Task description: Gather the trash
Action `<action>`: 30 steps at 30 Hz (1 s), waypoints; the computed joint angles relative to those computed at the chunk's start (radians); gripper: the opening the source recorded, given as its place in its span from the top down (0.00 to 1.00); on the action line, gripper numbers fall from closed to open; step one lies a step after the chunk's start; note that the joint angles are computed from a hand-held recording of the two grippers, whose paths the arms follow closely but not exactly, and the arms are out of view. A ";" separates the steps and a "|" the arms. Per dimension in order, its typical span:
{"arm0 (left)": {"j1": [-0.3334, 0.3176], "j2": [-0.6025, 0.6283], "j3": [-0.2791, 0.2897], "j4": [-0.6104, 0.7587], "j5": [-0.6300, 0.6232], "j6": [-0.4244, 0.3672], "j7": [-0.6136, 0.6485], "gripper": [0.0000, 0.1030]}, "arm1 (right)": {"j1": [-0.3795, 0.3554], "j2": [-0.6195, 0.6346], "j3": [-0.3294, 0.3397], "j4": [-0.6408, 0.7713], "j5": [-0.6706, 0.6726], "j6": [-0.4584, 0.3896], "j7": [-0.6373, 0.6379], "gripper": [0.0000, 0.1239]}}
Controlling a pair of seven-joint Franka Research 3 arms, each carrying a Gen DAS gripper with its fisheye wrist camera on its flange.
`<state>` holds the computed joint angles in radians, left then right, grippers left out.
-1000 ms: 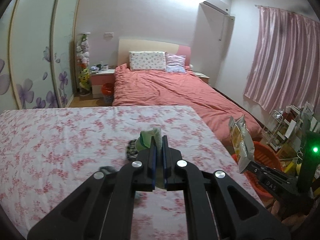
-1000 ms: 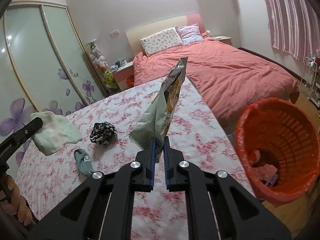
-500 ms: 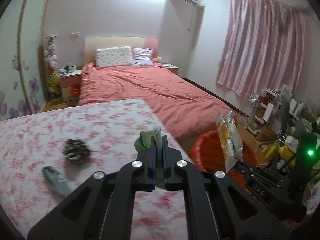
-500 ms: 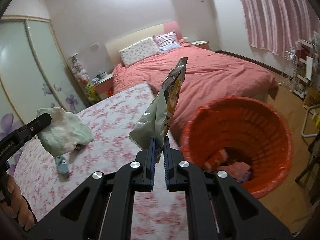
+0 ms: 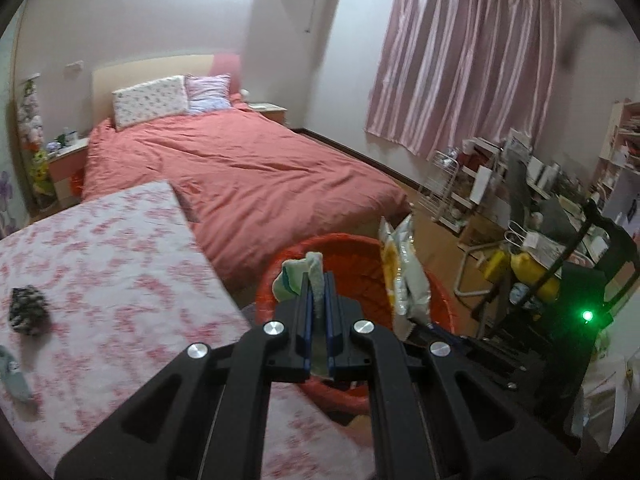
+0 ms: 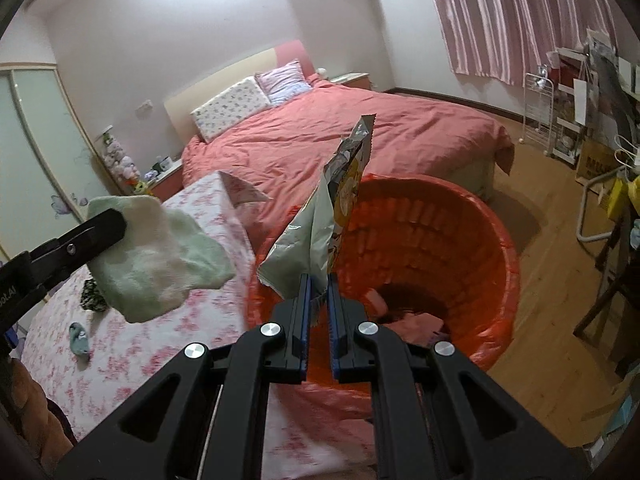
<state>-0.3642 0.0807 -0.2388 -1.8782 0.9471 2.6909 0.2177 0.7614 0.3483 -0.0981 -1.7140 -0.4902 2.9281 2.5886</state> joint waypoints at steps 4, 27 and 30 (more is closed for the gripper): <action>-0.012 0.078 0.006 0.068 -0.022 0.006 0.036 0.94 | -0.022 0.009 0.006 0.000 0.030 -0.006 -0.016 0.93; 0.031 -0.114 0.003 -0.160 0.010 -0.241 -0.075 0.04 | 0.009 0.010 -0.015 0.017 -0.116 -0.078 0.118 0.36; 0.060 -0.180 -0.015 -0.225 -0.018 -0.293 -0.075 0.04 | 0.012 0.014 -0.001 0.032 -0.134 -0.093 0.125 0.32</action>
